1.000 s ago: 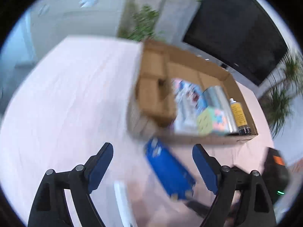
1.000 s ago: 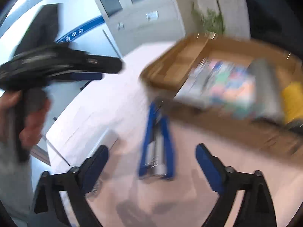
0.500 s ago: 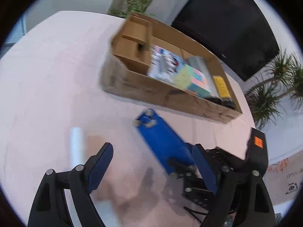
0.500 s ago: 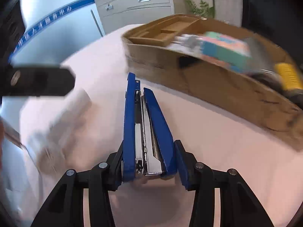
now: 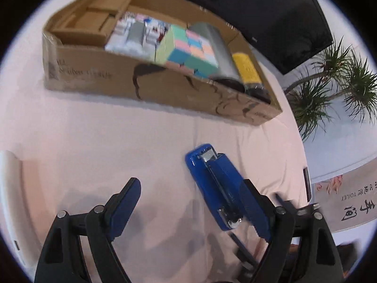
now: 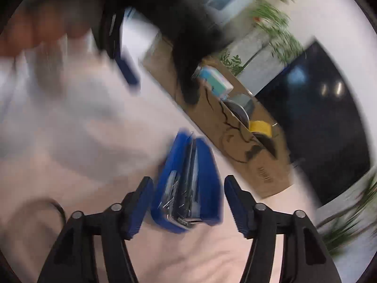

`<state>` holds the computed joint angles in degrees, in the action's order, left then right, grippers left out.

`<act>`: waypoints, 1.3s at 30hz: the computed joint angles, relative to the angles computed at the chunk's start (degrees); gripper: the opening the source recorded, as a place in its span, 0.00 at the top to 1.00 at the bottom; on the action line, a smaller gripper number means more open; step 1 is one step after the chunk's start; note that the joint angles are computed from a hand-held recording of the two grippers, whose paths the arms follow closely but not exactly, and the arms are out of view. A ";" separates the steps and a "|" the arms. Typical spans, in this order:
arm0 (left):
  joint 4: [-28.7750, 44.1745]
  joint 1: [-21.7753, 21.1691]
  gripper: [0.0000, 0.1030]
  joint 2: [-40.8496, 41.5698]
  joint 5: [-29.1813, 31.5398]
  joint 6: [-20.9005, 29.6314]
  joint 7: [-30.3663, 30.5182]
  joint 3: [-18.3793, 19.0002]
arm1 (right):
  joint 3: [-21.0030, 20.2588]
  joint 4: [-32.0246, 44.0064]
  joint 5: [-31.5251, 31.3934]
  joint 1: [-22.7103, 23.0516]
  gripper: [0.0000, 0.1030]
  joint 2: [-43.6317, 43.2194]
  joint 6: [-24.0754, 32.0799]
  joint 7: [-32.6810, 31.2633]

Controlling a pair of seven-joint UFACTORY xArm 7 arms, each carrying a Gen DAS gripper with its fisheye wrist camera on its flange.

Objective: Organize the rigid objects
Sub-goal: 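Grasp the blue stapler on the table with the left tool, then lift the blue stapler and set it upright in the box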

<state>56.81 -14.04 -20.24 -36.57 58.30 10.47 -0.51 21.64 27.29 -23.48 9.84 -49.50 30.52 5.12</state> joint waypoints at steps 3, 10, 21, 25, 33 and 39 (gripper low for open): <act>-0.58 -0.28 0.17 0.94 -0.56 1.11 -0.56 -0.11 | -10.73 1.56 11.30 5.10 0.17 -1.18 -0.15 -1.17; -2.40 -0.57 0.18 1.43 -5.61 1.03 1.03 0.08 | -20.96 7.73 26.22 10.29 0.41 9.37 11.28 -8.62; -6.28 -1.00 0.43 -0.51 -12.79 0.60 2.59 1.36 | -21.26 10.82 41.38 8.32 0.72 12.74 13.30 -4.58; -5.27 -0.45 0.50 -1.47 -10.62 -0.40 2.16 0.77 | -19.61 9.68 43.24 8.56 0.72 11.77 12.60 -2.23; 1.00 -0.02 0.53 -0.10 -7.99 -1.16 2.82 2.11 | -19.45 15.52 44.88 9.91 0.74 16.08 10.47 -2.58; 11.28 0.59 0.53 5.20 -7.58 -1.23 4.72 2.28 | -18.83 24.25 43.79 8.59 0.75 20.54 9.96 -3.29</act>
